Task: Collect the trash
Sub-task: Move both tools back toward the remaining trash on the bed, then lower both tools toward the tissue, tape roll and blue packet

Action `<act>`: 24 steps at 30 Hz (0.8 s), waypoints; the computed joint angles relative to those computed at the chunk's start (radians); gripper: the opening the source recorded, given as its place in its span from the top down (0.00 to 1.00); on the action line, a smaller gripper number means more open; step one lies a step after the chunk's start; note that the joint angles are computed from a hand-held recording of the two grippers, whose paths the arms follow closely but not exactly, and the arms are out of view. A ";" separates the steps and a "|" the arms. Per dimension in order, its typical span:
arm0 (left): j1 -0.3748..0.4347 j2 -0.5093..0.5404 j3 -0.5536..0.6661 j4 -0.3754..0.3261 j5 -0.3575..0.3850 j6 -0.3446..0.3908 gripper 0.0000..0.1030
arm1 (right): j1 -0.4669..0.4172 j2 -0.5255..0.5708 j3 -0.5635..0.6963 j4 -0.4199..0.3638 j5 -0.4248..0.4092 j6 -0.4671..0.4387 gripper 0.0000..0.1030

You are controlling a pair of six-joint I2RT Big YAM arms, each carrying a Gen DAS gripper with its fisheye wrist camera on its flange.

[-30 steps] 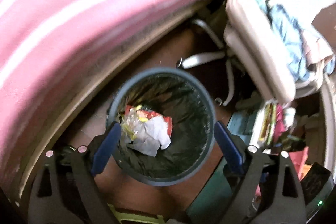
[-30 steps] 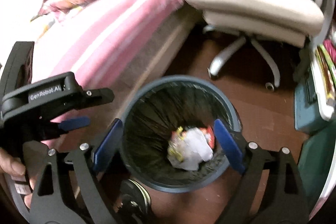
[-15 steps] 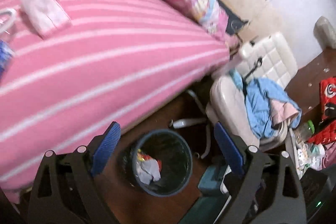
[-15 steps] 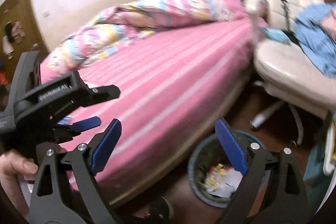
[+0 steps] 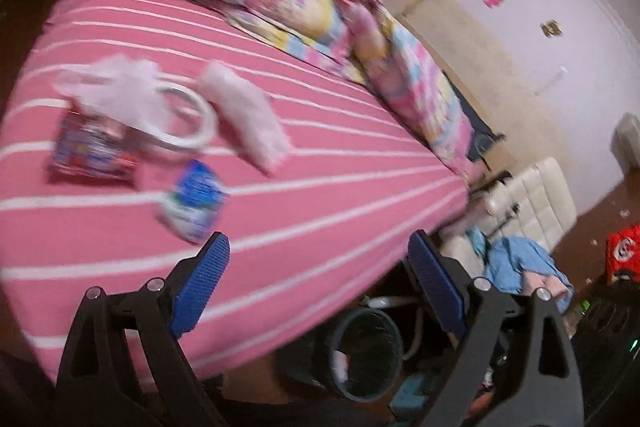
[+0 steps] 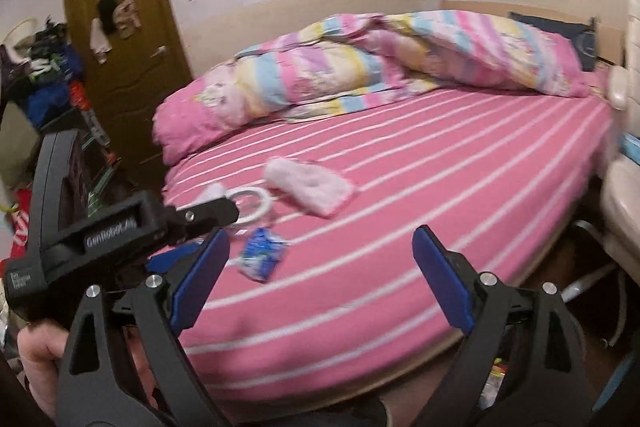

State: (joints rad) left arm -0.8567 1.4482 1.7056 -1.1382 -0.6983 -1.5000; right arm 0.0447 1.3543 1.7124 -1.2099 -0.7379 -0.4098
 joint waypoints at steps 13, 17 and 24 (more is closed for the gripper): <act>0.033 -0.309 -0.369 -0.252 -0.048 -0.298 0.14 | 0.316 0.011 -0.099 0.131 0.137 0.078 0.11; 0.074 -0.366 -0.447 -0.238 -0.015 -0.288 0.14 | 0.375 0.053 -0.101 0.181 0.164 0.077 0.11; 0.183 -0.412 -0.552 -0.088 0.088 -0.181 0.14 | 0.462 0.154 -0.052 0.220 0.221 0.071 0.11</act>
State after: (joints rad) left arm -0.6733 1.0357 1.1539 -1.2265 -0.6108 -1.6808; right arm 0.5067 1.5083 1.6603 -0.9896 -0.5170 -0.3390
